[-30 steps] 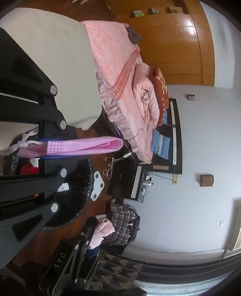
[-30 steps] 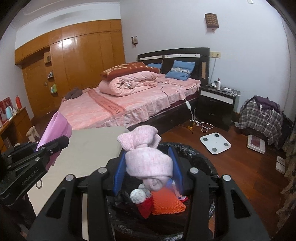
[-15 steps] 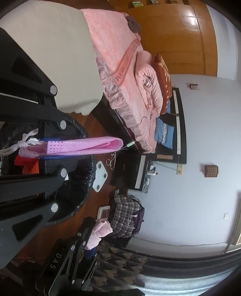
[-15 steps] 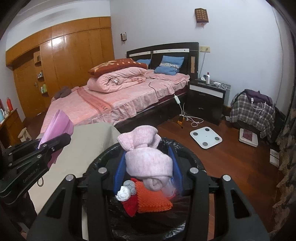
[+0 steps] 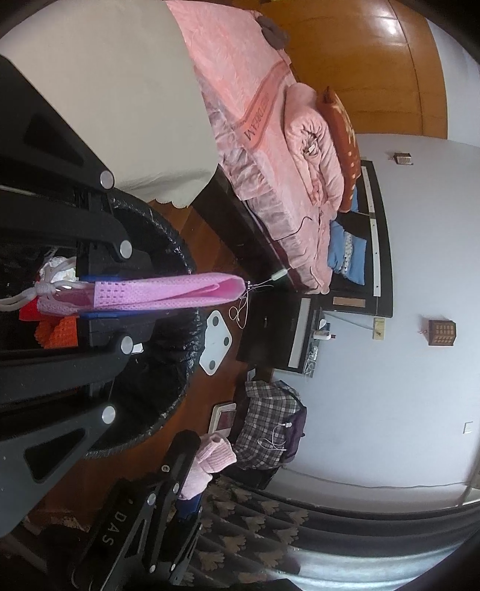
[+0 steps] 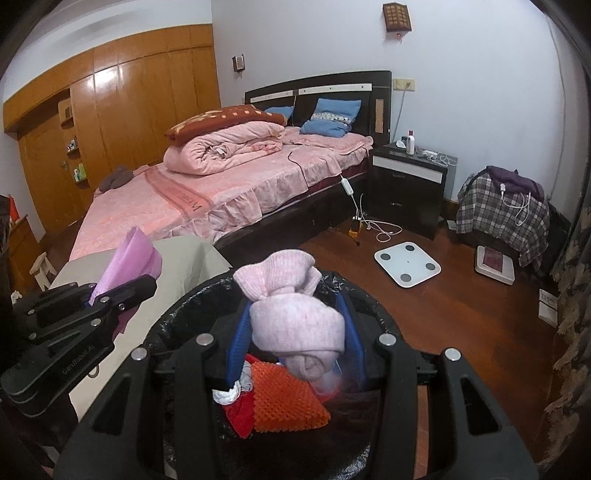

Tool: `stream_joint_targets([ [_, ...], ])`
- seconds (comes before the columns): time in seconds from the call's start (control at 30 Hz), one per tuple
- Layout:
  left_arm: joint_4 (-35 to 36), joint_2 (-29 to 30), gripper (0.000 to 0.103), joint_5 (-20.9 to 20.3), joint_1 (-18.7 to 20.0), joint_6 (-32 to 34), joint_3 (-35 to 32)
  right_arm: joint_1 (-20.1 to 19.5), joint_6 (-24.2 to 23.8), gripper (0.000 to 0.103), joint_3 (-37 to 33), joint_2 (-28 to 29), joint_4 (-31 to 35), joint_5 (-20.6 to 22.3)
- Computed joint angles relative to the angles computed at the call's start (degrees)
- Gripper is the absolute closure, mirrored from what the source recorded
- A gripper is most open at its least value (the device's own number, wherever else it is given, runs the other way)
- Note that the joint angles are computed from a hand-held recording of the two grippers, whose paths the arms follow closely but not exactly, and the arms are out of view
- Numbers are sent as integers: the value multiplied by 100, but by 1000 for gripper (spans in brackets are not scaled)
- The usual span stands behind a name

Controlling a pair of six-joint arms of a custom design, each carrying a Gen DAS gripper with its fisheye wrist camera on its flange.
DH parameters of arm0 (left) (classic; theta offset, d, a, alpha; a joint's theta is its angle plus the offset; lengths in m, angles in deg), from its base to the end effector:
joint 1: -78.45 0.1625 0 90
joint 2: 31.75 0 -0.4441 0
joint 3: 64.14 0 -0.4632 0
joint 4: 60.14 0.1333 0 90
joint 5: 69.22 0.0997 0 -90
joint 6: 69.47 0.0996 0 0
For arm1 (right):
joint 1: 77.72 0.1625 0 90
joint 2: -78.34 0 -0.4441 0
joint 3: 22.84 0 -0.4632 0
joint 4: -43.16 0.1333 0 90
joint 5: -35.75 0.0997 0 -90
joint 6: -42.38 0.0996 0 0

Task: Collect trash
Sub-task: 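Open the right gripper over the bin while the left gripper releases the mask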

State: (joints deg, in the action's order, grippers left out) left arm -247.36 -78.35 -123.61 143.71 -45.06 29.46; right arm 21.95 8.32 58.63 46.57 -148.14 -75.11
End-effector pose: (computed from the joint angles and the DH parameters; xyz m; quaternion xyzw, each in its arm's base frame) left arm -0.1389 -0.7585 0.1712 0.2405 0.8380 -0.4048 0.2757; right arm 0.2328 -0.7840 0.0634 0.2566 -0.8511 0.3840 0.2497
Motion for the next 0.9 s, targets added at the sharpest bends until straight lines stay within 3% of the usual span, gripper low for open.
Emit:
stream_joint_targets([
  [0.07,118,16,88,-85,28,-20,-49,-26,29,57,-39,29,43,18],
  [0.1,202,29,77,-118,44,-21,-85,-34,27,53,-86,63,32,-19],
  [0.13,265,21,67,-147,63,-36,-95,-33,23,39,-120,89,22,-51],
  [0.17,293,20,47,-182,77,-62,-113,-36,6,33,-146,111,-14,-78],
  [0.2,268,11,40,-212,92,-84,-102,-39,-14,32,-161,128,-73,-89],
  [0.33,294,-80,40,-181,140,-189,-51,-48,-23,20,-156,124,-185,-115],
  [0.47,111,-203,26,-17,146,-173,65,-33,9,7,-80,73,-277,-123],
  [0.67,-259,-518,9,381,99,-103,344,65,204,6,143,-94,-136,-20],
  [0.9,-506,-922,6,832,-21,-111,758,285,226,5,444,-214,-109,-28],
])
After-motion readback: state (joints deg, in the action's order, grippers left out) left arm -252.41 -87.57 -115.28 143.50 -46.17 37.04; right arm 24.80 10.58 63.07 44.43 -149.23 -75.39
